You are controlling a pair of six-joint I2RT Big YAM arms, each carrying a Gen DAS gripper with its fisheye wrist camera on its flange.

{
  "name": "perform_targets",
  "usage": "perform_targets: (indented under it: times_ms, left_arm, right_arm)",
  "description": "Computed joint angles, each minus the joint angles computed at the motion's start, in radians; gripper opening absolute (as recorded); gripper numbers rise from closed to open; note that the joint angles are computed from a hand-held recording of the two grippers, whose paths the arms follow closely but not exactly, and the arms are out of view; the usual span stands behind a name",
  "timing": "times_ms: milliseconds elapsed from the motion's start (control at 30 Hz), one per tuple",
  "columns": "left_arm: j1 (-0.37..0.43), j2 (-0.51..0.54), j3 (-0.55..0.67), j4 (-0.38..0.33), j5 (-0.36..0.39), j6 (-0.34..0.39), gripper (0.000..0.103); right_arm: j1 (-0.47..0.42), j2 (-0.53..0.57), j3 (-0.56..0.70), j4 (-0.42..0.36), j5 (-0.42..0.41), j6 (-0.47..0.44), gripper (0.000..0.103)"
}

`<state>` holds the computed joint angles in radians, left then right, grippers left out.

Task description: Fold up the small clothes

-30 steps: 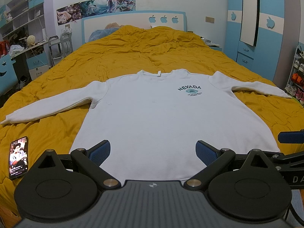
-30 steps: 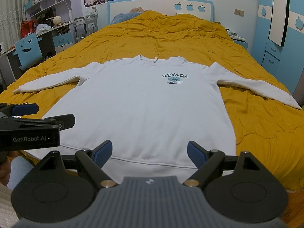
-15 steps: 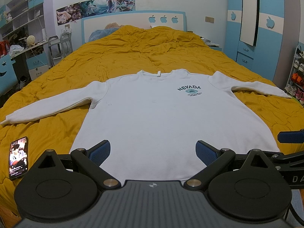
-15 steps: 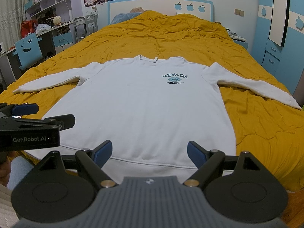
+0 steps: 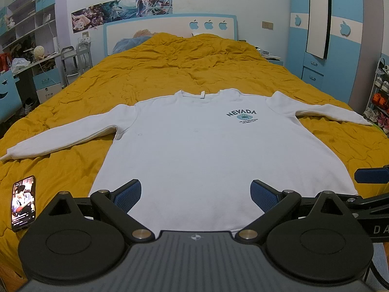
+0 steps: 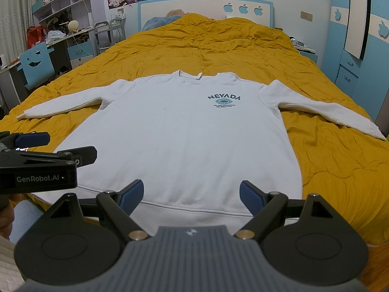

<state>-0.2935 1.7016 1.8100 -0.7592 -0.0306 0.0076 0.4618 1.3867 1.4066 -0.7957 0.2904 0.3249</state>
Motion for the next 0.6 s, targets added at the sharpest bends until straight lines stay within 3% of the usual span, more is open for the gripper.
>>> perform_targets:
  times_ms: [433, 600]
  left_arm:
    - [0.006, 0.027, 0.018, 0.029, 0.024, 0.008, 0.103]
    - [0.016, 0.076, 0.095, 0.013, 0.045, -0.004, 0.103]
  right_arm:
    - [0.000, 0.004, -0.006, 0.012, -0.003, 0.002, 0.082]
    - [-0.022, 0.021, 0.009, 0.048, -0.013, -0.029, 0.082]
